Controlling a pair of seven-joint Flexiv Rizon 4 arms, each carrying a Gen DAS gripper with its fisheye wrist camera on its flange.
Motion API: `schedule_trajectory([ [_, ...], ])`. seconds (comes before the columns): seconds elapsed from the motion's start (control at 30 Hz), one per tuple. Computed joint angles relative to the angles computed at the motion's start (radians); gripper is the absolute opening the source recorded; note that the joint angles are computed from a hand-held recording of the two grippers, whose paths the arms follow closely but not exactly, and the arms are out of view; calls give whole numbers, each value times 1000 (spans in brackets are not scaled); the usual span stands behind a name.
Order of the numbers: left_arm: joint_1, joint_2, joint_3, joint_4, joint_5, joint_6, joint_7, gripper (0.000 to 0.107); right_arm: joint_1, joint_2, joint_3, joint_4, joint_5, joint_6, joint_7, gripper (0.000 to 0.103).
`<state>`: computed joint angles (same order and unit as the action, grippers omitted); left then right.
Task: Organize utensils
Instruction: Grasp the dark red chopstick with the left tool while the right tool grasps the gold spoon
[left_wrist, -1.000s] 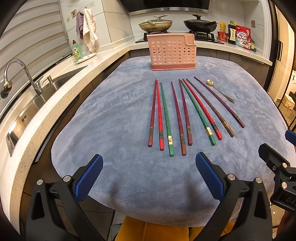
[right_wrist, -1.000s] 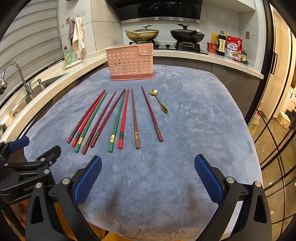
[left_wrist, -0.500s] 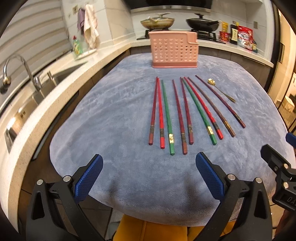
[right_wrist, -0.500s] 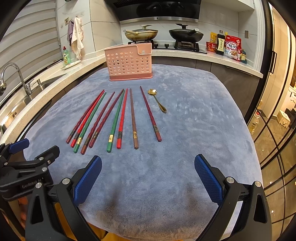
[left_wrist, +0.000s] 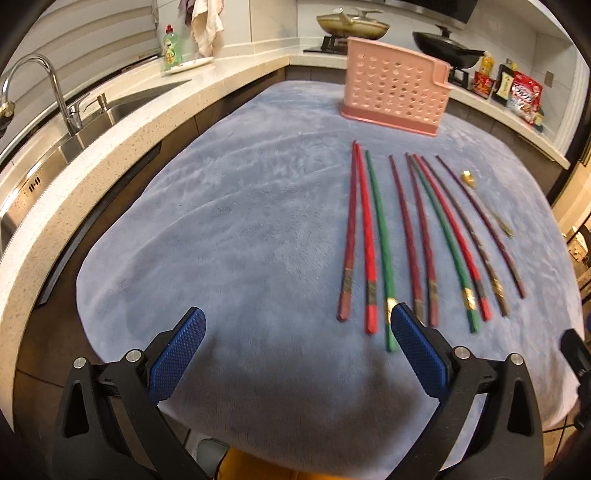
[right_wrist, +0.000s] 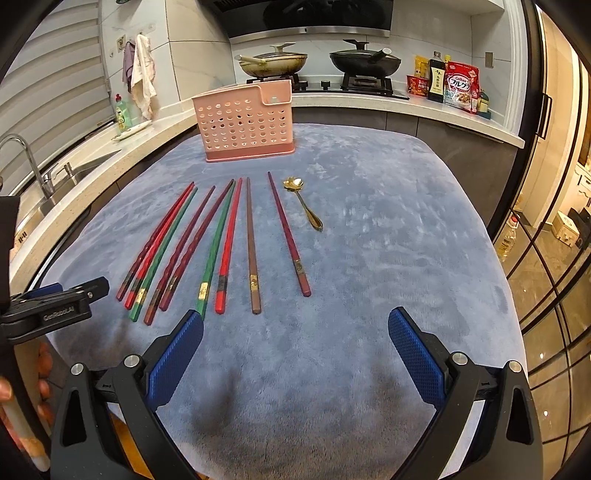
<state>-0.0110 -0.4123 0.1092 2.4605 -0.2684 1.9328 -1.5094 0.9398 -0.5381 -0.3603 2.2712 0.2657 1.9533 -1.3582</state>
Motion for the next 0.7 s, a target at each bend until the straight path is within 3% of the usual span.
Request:
schedule_trajectory([
  [0.2,-80,-65,76,-80,-65,-65,46,92,-48,-23,14,-55,-36,-36,24,96],
  [0.3,-68,-81,72,-102,-63,-87,54,87,-67,-38,14,-83,-62,-51,42,96],
  [0.47,30,-81,-11,-114,-6,-109,51,81,-96,-69,12,-135,-109,-74,73,96],
  [0.53,57,-80,-34,-120,13,-129,54,73,-118,-77,24,-154,-129,-82,86,96],
  [0.7,45,-87,-16,-135,26,-135,48,66,-207,-115,74,-238,-196,-106,122,96],
])
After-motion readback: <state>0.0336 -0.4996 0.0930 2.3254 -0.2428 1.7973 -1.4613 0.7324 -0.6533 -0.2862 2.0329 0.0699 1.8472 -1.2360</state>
